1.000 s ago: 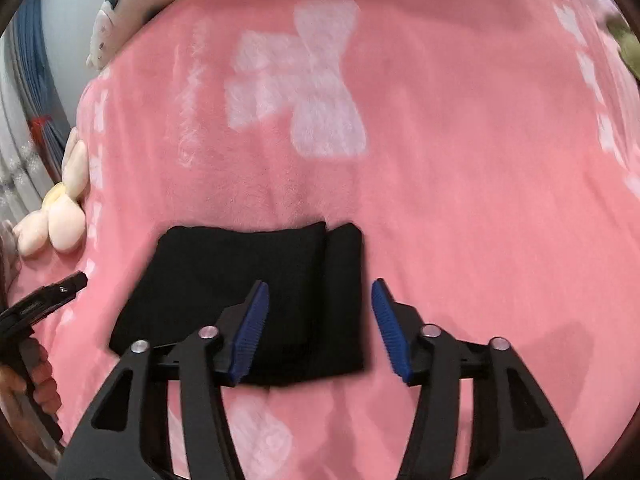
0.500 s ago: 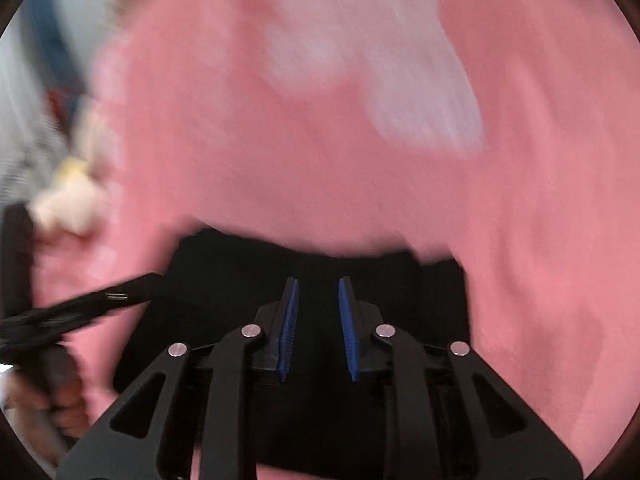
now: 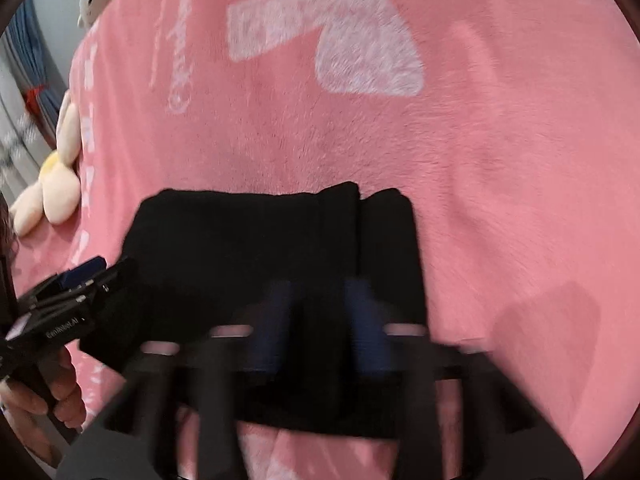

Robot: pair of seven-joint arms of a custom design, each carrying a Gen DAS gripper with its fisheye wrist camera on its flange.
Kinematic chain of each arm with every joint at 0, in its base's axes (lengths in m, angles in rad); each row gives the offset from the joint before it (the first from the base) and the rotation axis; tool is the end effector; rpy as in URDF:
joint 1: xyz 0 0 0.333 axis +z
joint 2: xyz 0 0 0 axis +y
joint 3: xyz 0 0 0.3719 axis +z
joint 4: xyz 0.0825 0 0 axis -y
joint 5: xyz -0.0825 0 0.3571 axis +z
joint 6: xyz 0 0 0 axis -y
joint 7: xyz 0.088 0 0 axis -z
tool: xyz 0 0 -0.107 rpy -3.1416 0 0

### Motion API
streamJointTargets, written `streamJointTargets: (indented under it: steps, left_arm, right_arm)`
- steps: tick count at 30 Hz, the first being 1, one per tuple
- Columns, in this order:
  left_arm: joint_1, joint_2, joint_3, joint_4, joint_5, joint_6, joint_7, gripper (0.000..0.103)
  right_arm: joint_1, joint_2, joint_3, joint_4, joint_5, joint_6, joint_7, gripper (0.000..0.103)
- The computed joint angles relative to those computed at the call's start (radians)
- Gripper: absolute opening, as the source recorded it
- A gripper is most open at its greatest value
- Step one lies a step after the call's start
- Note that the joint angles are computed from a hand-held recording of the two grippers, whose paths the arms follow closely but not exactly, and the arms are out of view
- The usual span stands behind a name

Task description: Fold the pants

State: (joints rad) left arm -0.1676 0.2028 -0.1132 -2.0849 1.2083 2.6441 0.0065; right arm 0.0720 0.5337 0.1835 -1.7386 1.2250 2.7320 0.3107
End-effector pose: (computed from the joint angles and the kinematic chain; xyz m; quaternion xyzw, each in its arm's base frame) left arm 0.5589 -0.1831 0.4271 -0.7429 0.5524 -0.1970 0.3226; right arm 0.6866 0.1206 0.3693 -0.7597 0.4992 -0.0597 0.4124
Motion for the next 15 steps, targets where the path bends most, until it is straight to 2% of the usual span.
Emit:
streamJointTargets:
  steps: [2, 3, 5, 7, 8, 9, 10, 11, 12, 13, 14, 15]
  left_arm:
    - [0.000, -0.007, -0.006, -0.004, -0.019, 0.001, 0.016, 0.078]
    - [0.001, -0.013, -0.011, -0.013, -0.040, 0.006, 0.027, 0.078]
    - [0.003, -0.023, -0.017, -0.030, -0.076, 0.016, 0.042, 0.078]
    - [-0.006, -0.020, -0.018, -0.036, -0.069, 0.008, 0.027, 0.078]
    - [-0.008, -0.020, -0.021, -0.036, -0.086, -0.004, 0.041, 0.078]
    - [-0.010, -0.019, -0.022, -0.040, -0.091, -0.005, 0.041, 0.078]
    - [-0.010, -0.021, -0.023, -0.044, -0.097, -0.003, 0.046, 0.078]
    - [-0.011, -0.022, -0.021, -0.050, -0.093, 0.000, 0.042, 0.079]
    - [-0.014, -0.021, -0.021, -0.051, -0.089, -0.007, 0.037, 0.080]
    - [-0.015, -0.018, -0.021, -0.049, -0.089, -0.015, 0.037, 0.080]
    - [-0.016, -0.016, -0.021, -0.048, -0.094, -0.021, 0.040, 0.080]
    - [-0.018, -0.016, -0.023, -0.050, -0.104, -0.033, 0.045, 0.080]
  right_arm:
    - [0.028, 0.012, -0.028, -0.004, -0.042, 0.001, 0.011, 0.061]
    - [0.048, 0.013, -0.039, -0.010, -0.015, 0.021, -0.040, 0.059]
    - [0.080, 0.019, -0.063, -0.003, -0.033, 0.046, -0.058, 0.043]
    - [0.018, -0.003, -0.006, -0.005, -0.054, 0.011, -0.037, 0.003]
    - [0.009, -0.024, -0.001, -0.009, 0.003, -0.015, -0.078, 0.003]
    - [-0.006, -0.056, 0.013, -0.030, 0.106, -0.010, -0.175, 0.003]
    - [-0.004, -0.063, 0.011, -0.036, 0.139, -0.003, -0.206, 0.004]
    - [0.032, -0.044, -0.025, -0.023, 0.102, 0.009, -0.168, 0.004]
    - [0.057, 0.010, -0.046, -0.003, -0.005, 0.035, -0.069, 0.006]
    - [0.047, 0.034, -0.045, 0.007, -0.041, 0.019, -0.031, 0.010]
    - [0.003, 0.031, -0.010, 0.004, -0.008, -0.005, -0.046, 0.009]
    - [-0.014, 0.019, -0.002, -0.004, -0.003, -0.026, -0.026, 0.010]
